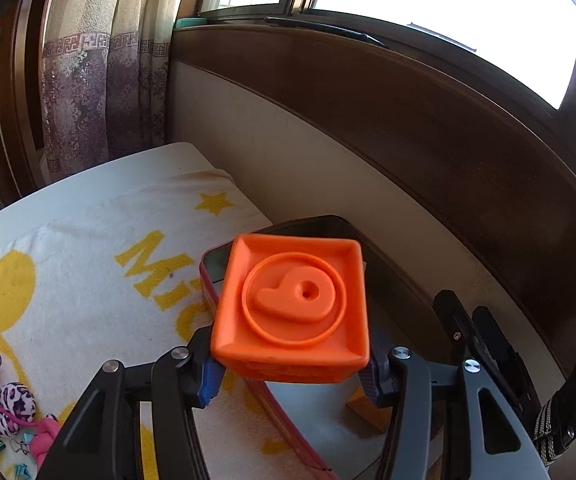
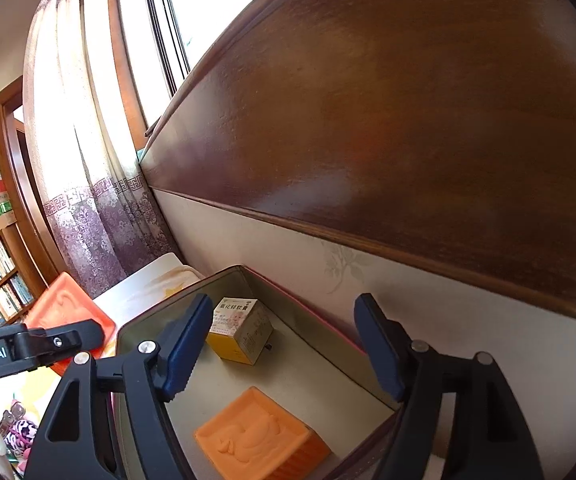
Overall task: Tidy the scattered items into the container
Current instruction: 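Carry the cube and green box into the red tin and release them, then withdraw both grippers and move the right gripper to the pink knotted toy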
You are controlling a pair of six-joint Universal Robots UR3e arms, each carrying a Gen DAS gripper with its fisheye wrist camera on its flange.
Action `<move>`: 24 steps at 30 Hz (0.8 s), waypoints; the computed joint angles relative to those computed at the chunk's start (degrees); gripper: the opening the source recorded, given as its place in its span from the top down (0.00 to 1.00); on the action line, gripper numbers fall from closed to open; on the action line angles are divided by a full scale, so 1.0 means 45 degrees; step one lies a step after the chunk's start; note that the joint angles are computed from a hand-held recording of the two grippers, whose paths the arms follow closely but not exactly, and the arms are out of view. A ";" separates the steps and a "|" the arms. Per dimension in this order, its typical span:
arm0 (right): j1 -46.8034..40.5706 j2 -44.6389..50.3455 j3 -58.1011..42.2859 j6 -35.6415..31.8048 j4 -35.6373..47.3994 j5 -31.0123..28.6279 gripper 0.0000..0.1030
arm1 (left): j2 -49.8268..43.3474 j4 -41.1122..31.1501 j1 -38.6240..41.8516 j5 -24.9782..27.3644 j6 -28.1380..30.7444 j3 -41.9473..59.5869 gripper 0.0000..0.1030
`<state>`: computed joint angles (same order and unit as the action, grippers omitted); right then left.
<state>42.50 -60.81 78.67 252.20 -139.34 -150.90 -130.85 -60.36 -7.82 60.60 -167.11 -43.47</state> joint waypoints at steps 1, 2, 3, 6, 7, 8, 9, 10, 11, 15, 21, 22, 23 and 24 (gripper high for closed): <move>0.0037 0.0002 -0.0048 0.0123 0.0170 -0.0113 0.25 | -0.0101 -0.0157 -0.0042 -0.0064 0.0001 0.0175 0.38; 0.0071 -0.0009 -0.0077 0.0237 0.0335 -0.0196 0.24 | -0.0134 -0.0179 -0.0058 -0.0128 0.0009 0.0218 0.32; 0.0089 -0.0057 -0.0040 0.0302 0.0403 -0.0207 0.24 | -0.0059 0.0036 -0.0047 -0.0162 -0.0005 0.0023 0.24; -0.0065 0.0066 -0.0213 0.0042 0.0242 -0.0036 0.24 | 0.0479 0.0711 0.0053 -0.0108 -0.0003 -0.0981 0.23; -0.0069 0.0058 -0.0195 0.0010 0.0217 -0.0021 0.24 | 0.0608 0.0793 0.0095 -0.0094 -0.0045 -0.1202 0.23; -0.0071 0.0078 -0.0195 -0.0031 0.0170 -0.0012 0.24 | 0.0695 0.0858 0.0148 -0.0092 -0.0094 -0.1365 0.23; -0.0072 0.0081 -0.0201 -0.0048 0.0168 0.0013 0.24 | 0.0889 0.0979 0.0204 -0.0076 -0.0133 -0.1685 0.23; -0.0065 0.0090 -0.0210 -0.0059 0.0167 0.0003 0.24 | 0.0981 0.1045 0.0268 -0.0038 -0.0142 -0.1845 0.23; -0.0049 0.0105 -0.0240 -0.0019 0.0236 -0.0034 0.24 | 0.1052 0.1127 0.0312 0.0032 -0.0146 -0.1984 0.23; -0.0051 0.0164 -0.0344 -0.0021 0.0363 0.0026 0.24 | 0.1336 0.1374 0.0521 0.0186 -0.0061 -0.2625 0.23; -0.0033 0.0386 -0.0719 -0.0187 0.0660 -0.0013 0.24 | 0.2046 0.1632 0.1001 0.0132 0.0171 -0.3761 0.23; -0.0028 0.0421 -0.0783 -0.0206 0.0716 -0.0027 0.24 | 0.2146 0.1719 0.1095 0.0116 0.0193 -0.3942 0.23; -0.0023 0.0458 -0.0853 -0.0214 0.0787 -0.0047 0.24 | 0.2282 0.1833 0.1210 0.0087 0.0205 -0.4168 0.23; -0.0019 0.0494 -0.0925 -0.0215 0.0872 -0.0065 0.24 | 0.2428 0.1966 0.1334 0.0060 0.0209 -0.4414 0.23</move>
